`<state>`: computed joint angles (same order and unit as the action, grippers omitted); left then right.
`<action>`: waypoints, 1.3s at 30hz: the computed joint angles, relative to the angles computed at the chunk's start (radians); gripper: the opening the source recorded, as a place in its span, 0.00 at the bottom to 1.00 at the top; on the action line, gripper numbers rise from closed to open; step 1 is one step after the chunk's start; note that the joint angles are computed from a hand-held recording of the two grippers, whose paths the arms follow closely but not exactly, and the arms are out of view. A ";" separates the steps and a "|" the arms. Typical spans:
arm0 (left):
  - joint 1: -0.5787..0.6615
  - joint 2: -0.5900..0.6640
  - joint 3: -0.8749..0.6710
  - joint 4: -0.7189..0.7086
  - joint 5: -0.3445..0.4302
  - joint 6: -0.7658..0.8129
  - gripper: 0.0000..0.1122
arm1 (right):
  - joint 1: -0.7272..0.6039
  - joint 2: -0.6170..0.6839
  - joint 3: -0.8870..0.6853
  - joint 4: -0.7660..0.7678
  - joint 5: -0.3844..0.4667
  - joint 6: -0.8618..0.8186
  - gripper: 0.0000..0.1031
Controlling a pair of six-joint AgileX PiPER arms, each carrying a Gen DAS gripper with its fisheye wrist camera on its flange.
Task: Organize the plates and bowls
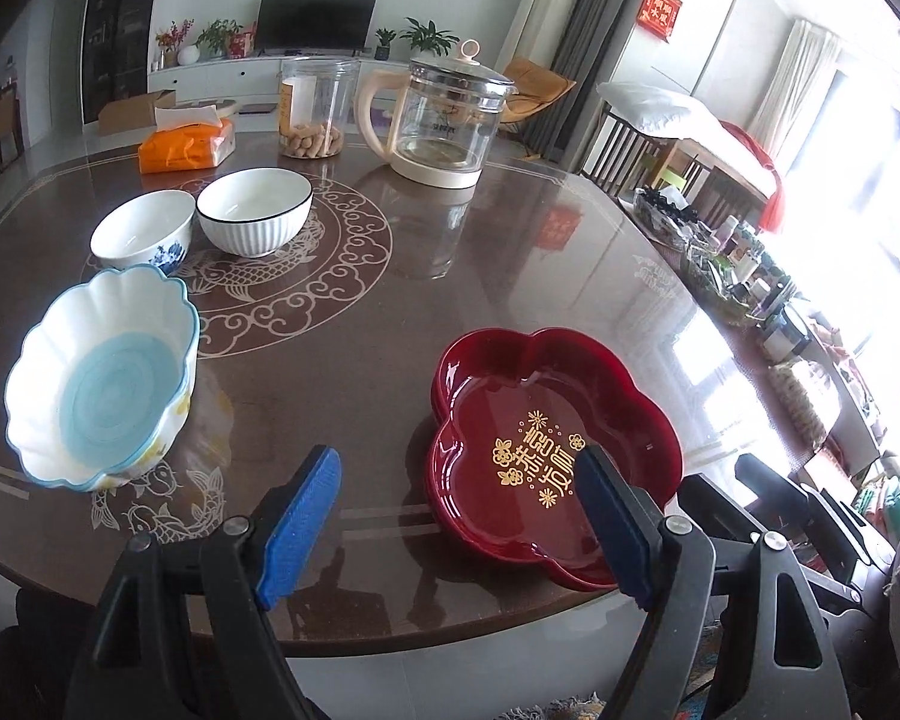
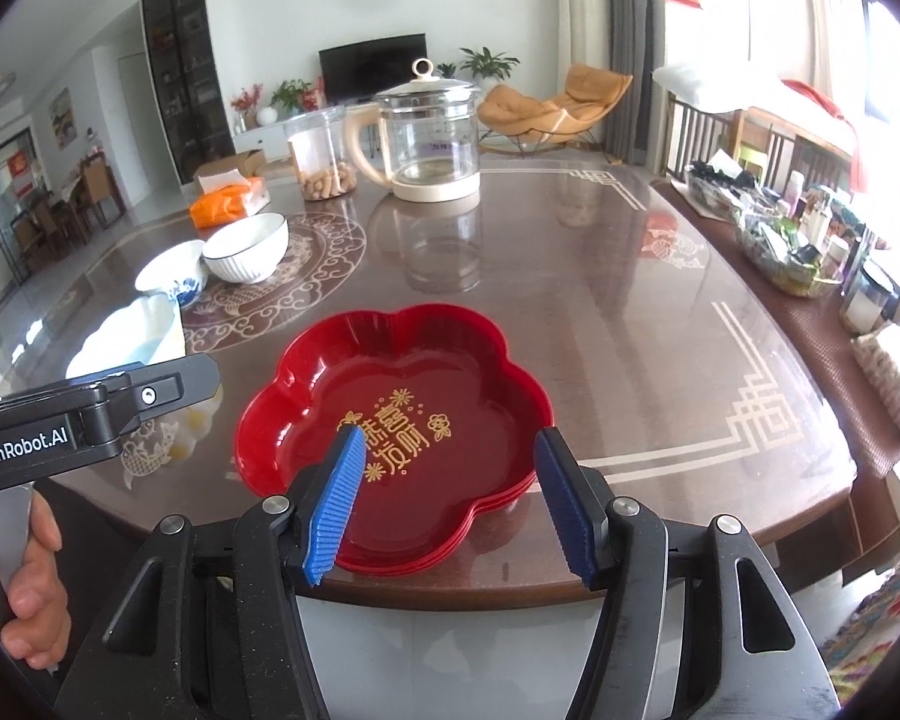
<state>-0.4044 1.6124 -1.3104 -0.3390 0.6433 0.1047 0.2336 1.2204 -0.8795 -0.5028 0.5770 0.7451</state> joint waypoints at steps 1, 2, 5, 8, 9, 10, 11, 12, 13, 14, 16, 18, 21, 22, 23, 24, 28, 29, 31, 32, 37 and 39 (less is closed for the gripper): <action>-0.003 0.000 0.003 0.007 -0.001 -0.005 0.71 | 0.003 0.002 -0.001 -0.005 0.001 0.004 0.61; -0.005 0.000 0.004 0.011 -0.002 -0.008 0.71 | 0.004 0.003 0.000 -0.005 0.000 0.005 0.61; -0.008 -0.002 0.006 0.013 -0.002 -0.011 0.71 | 0.008 0.004 0.002 -0.002 0.001 0.003 0.61; -0.012 -0.004 0.004 0.028 -0.005 -0.026 0.71 | 0.008 0.006 0.006 -0.001 0.000 0.002 0.61; -0.013 -0.006 0.005 0.031 -0.005 -0.029 0.71 | 0.008 0.007 0.006 -0.001 0.001 0.002 0.61; -0.013 -0.007 0.005 0.031 -0.002 -0.029 0.71 | 0.006 0.007 0.005 0.005 0.001 -0.003 0.61; -0.013 -0.010 0.005 0.033 -0.001 -0.031 0.71 | 0.005 0.006 0.005 0.005 0.001 -0.001 0.61; -0.014 -0.014 0.007 0.034 -0.002 -0.032 0.71 | 0.005 0.004 0.006 0.001 0.001 0.003 0.61; -0.016 -0.019 0.012 0.033 -0.004 -0.030 0.71 | 0.006 0.002 0.007 -0.004 0.002 0.008 0.61; -0.019 -0.024 0.015 0.039 -0.005 -0.035 0.71 | 0.006 0.000 0.008 -0.007 0.002 0.009 0.61; -0.023 -0.031 0.022 0.046 -0.009 -0.036 0.71 | 0.008 0.001 0.008 -0.016 0.002 0.013 0.61; -0.025 -0.033 0.024 0.065 -0.008 -0.047 0.71 | 0.009 0.010 0.006 -0.008 0.001 0.005 0.61; -0.013 -0.033 0.026 0.084 -0.002 -0.056 0.71 | 0.002 0.025 -0.004 0.042 0.000 -0.050 0.61; -0.003 -0.037 0.030 0.086 -0.004 -0.056 0.71 | -0.004 0.026 -0.007 0.073 -0.002 -0.082 0.61; 0.010 -0.043 0.037 0.086 -0.008 -0.057 0.71 | -0.010 0.026 -0.009 0.102 -0.003 -0.115 0.61; 0.026 -0.047 0.043 0.084 -0.011 -0.055 0.71 | -0.020 0.024 -0.011 0.141 -0.001 -0.163 0.61; 0.100 -0.054 0.063 0.052 -0.016 -0.045 0.71 | -0.078 0.033 -0.022 0.370 0.079 -0.421 0.61; 0.118 -0.052 0.065 0.040 -0.016 -0.044 0.71 | -0.083 0.033 -0.017 0.407 0.108 -0.455 0.61; 0.149 -0.045 0.068 0.015 -0.016 -0.041 0.71 | -0.088 0.040 -0.015 0.490 0.162 -0.530 0.61; 0.161 -0.043 0.070 0.002 -0.015 -0.038 0.71 | -0.081 0.046 -0.010 0.523 0.176 -0.555 0.61; 0.184 -0.055 0.077 -0.005 -0.012 -0.039 0.71 | -0.072 0.120 -0.010 0.662 0.154 -0.616 0.61; 0.180 -0.067 0.087 0.014 -0.025 -0.052 0.71 | -0.093 0.168 -0.031 0.723 0.157 -0.634 0.61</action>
<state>-0.2247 1.5453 -1.2232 -0.3254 0.6188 0.0522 0.1403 1.3888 -0.9103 0.2206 0.7342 0.1106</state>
